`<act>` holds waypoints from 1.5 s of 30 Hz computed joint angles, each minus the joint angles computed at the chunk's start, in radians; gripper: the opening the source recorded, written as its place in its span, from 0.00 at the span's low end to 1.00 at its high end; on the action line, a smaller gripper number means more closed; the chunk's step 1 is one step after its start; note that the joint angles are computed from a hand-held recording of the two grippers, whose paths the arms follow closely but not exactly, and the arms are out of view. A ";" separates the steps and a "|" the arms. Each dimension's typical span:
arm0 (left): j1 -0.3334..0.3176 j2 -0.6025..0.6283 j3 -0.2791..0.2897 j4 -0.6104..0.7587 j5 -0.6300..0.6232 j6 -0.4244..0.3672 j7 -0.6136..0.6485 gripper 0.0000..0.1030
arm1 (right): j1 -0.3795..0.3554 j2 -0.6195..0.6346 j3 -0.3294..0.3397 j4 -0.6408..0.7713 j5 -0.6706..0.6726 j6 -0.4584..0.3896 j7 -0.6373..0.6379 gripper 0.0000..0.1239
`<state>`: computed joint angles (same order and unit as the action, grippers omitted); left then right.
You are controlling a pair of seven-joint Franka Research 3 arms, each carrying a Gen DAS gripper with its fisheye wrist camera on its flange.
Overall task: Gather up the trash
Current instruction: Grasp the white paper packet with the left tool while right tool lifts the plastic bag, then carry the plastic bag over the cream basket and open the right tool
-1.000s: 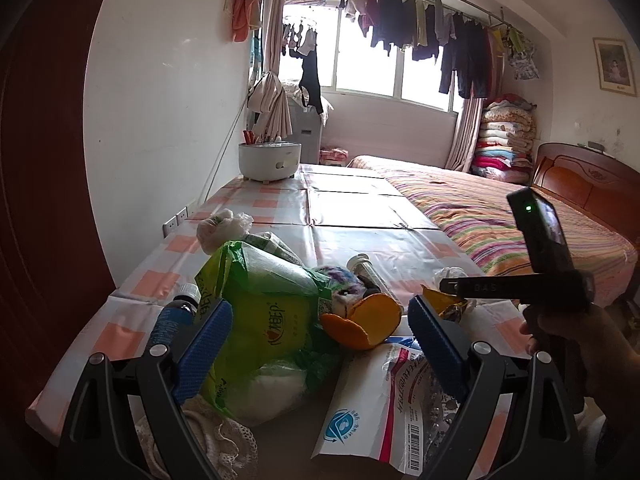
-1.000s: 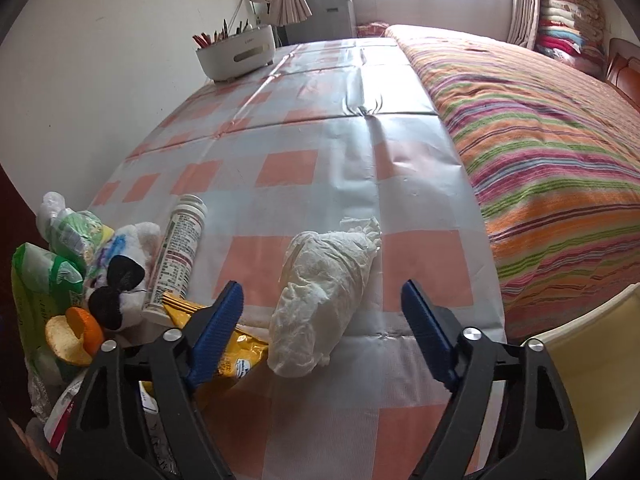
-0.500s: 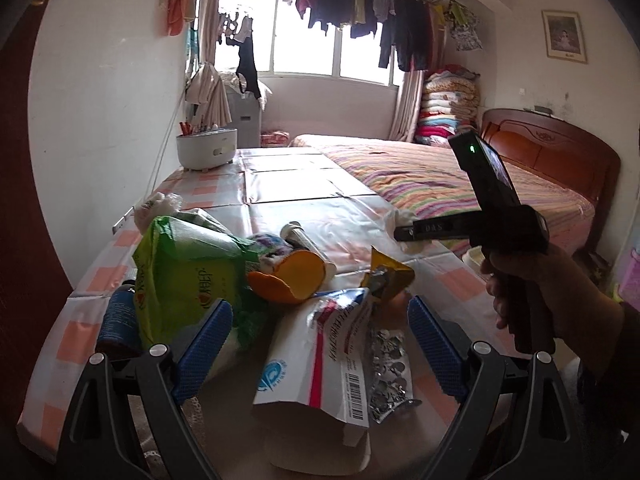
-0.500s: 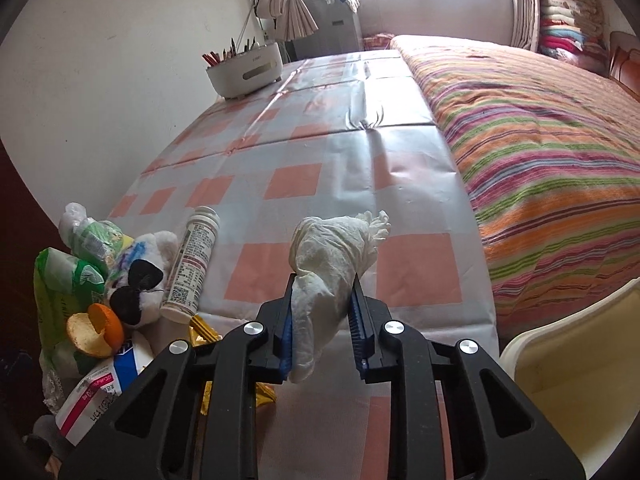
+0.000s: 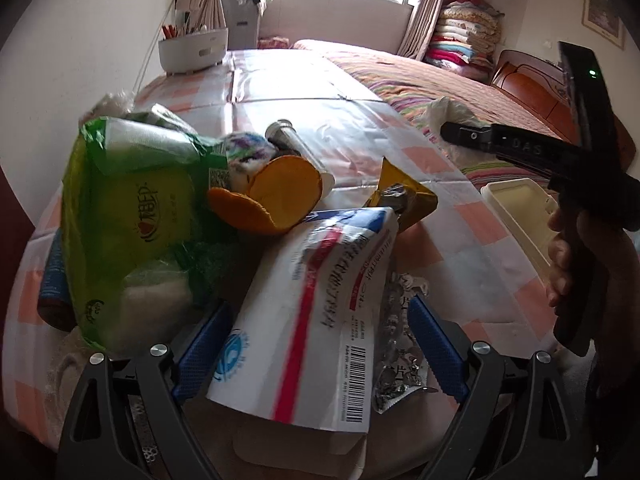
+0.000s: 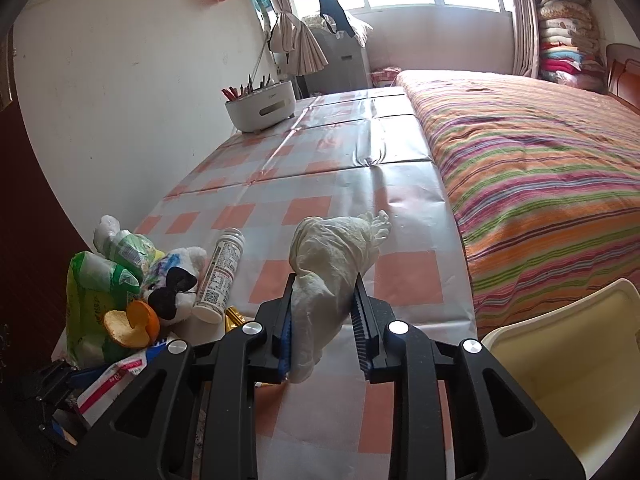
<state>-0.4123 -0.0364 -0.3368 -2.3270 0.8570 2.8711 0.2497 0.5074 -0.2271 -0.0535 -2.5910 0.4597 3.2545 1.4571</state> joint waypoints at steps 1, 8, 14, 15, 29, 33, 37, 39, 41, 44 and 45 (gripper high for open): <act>-0.003 0.010 0.006 -0.002 -0.080 0.015 0.063 0.73 | 0.017 -0.005 -0.016 -0.006 0.005 0.010 -0.003 0.21; -0.009 0.034 0.012 0.024 -0.142 -0.001 0.115 0.56 | 0.093 -0.037 -0.094 -0.039 -0.020 0.049 0.009 0.21; -0.006 0.024 0.012 0.045 0.141 -0.004 -0.128 0.41 | 0.084 -0.073 -0.093 -0.072 -0.073 0.078 0.051 0.21; -0.007 0.027 0.010 0.053 0.168 -0.012 -0.149 0.41 | 0.078 -0.080 -0.088 -0.080 -0.082 0.085 0.058 0.21; -0.032 0.044 -0.001 0.156 0.403 -0.047 -0.327 0.41 | -0.072 -0.179 0.018 -0.186 -0.154 0.140 0.109 0.21; -0.056 0.089 0.000 0.221 0.419 -0.050 -0.301 0.41 | -0.131 -0.211 0.048 -0.216 -0.150 0.144 0.110 0.21; -0.087 0.140 0.010 0.289 0.410 -0.041 -0.249 0.41 | -0.212 -0.254 0.093 -0.251 -0.127 0.149 0.110 0.21; -0.106 0.167 0.018 0.327 0.414 -0.039 -0.233 0.41 | -0.258 -0.280 0.117 -0.271 -0.111 0.153 0.110 0.21; -0.125 0.194 0.025 0.367 0.407 -0.040 -0.205 0.41 | -0.313 -0.305 0.146 -0.291 -0.093 0.148 0.109 0.21; -0.154 0.237 0.041 0.434 0.403 -0.028 -0.169 0.41 | -0.348 -0.335 0.140 -0.314 -0.077 0.138 0.117 0.21; -0.165 0.253 0.048 0.459 0.407 -0.021 -0.164 0.41 | -0.370 -0.344 0.150 -0.321 -0.070 0.137 0.119 0.21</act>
<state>-0.5771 0.2171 -0.2887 -1.8678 1.2639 2.8497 0.0858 0.1369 -0.5709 0.0963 -2.9123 0.3894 3.3919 1.5764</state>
